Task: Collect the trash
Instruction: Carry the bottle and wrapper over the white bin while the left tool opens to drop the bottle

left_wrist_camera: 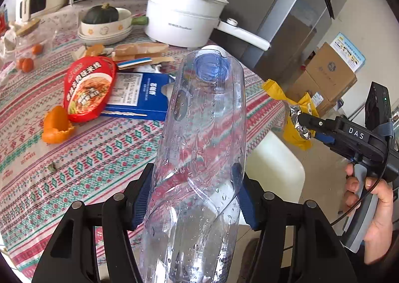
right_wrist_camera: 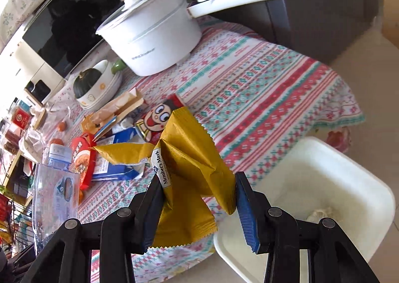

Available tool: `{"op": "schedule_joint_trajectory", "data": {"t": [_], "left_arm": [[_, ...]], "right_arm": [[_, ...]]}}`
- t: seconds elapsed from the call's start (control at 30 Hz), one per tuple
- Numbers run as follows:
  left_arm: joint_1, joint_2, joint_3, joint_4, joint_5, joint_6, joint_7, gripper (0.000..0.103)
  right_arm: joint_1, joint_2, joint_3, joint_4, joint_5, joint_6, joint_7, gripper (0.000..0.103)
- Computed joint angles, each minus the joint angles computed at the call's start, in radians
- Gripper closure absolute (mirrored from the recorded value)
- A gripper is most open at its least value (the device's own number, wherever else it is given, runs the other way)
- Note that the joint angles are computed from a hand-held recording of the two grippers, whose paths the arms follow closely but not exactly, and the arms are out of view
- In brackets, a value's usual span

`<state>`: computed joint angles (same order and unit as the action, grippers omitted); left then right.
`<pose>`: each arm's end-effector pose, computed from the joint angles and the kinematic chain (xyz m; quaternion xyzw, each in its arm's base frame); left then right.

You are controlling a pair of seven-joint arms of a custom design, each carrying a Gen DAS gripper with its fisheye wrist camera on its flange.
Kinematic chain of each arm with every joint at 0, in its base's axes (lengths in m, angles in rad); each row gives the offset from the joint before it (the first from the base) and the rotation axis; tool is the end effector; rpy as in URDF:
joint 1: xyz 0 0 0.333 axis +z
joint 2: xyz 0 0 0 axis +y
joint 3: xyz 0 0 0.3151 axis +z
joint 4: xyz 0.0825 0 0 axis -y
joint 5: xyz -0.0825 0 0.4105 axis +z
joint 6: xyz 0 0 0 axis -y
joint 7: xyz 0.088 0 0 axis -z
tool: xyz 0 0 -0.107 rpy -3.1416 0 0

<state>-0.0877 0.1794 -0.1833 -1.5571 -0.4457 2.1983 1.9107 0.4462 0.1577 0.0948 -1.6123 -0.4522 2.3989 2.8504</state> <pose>0.6560 -0.1872 0.5911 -0.5165 0.7971 -0.3126 0.0139 0.5902 0.3452 0.5972 -0.4733 0.8056 -0.1494 0.3236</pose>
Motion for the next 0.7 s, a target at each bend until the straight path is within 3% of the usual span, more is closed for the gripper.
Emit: {"op": "schedule_joint_trajectory", "data": {"t": [0.3,0.7], "left_arm": [[-0.059,0.001,-0.036,-0.012,0.027,-0.044,0.055,0.039],[-0.143,0.078,-0.073,0.048,0.048,-0.185,0.082,0.039]], "right_arm": [[-0.051,-0.183,0.009,-0.219,0.002,-0.024,0.051,0.054],[-0.122,-0.395,0.040,-0.444,0.038,-0.094,0.061,0.052]]}}
